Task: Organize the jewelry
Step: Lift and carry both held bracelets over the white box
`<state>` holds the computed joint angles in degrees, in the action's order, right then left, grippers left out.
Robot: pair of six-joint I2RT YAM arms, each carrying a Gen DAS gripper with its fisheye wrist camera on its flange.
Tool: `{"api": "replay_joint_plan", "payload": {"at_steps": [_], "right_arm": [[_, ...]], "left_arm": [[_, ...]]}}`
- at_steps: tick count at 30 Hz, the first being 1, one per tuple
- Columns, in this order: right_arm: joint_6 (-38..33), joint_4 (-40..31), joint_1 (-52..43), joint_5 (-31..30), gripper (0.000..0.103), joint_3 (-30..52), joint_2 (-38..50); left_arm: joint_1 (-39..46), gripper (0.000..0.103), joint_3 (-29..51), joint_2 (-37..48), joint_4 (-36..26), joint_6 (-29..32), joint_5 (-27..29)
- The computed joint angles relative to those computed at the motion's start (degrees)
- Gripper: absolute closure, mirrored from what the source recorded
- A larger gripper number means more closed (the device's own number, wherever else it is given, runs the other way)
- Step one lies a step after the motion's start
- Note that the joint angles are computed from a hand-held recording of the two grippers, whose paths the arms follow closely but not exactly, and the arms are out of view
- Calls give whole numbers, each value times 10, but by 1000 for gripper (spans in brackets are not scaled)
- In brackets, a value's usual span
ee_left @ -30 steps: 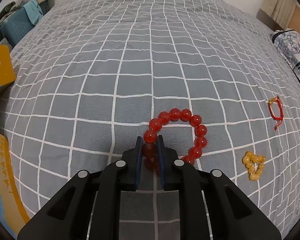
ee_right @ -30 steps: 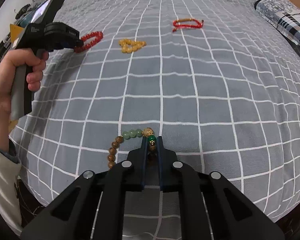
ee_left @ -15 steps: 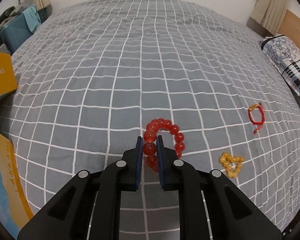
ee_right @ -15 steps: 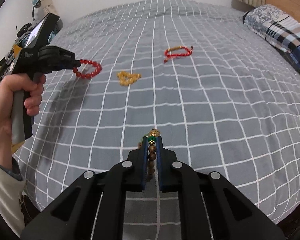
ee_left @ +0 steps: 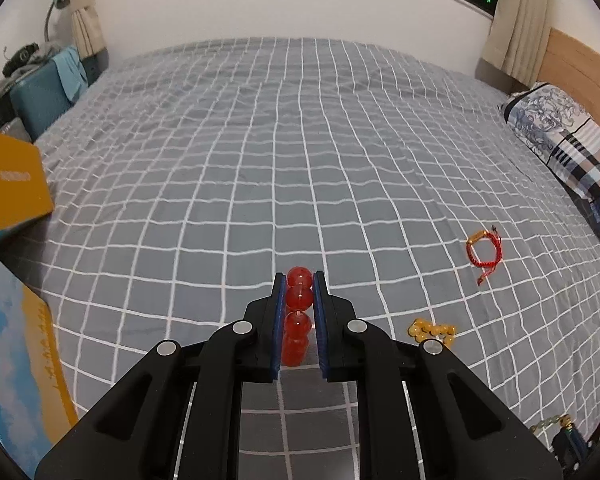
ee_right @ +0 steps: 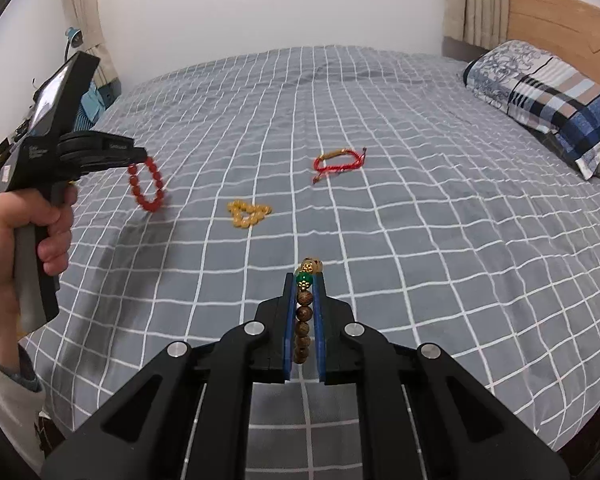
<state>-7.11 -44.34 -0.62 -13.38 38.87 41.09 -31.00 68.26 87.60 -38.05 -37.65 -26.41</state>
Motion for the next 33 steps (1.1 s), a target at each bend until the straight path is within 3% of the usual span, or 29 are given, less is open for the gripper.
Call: {"api": "replay_joint_plan", "payload": {"at_steps": [15, 26, 33], "right_arm": [[35, 38, 59, 66, 96, -5, 12], [56, -2, 82, 73, 96, 37, 19], [99, -40, 145, 113, 96, 88, 27]], "left_arm": [[-47, 90, -27, -76, -20, -20, -51], [-82, 90, -14, -130, -103, -49, -72], [-107, 90, -7, -181, -175, -79, -92]]}}
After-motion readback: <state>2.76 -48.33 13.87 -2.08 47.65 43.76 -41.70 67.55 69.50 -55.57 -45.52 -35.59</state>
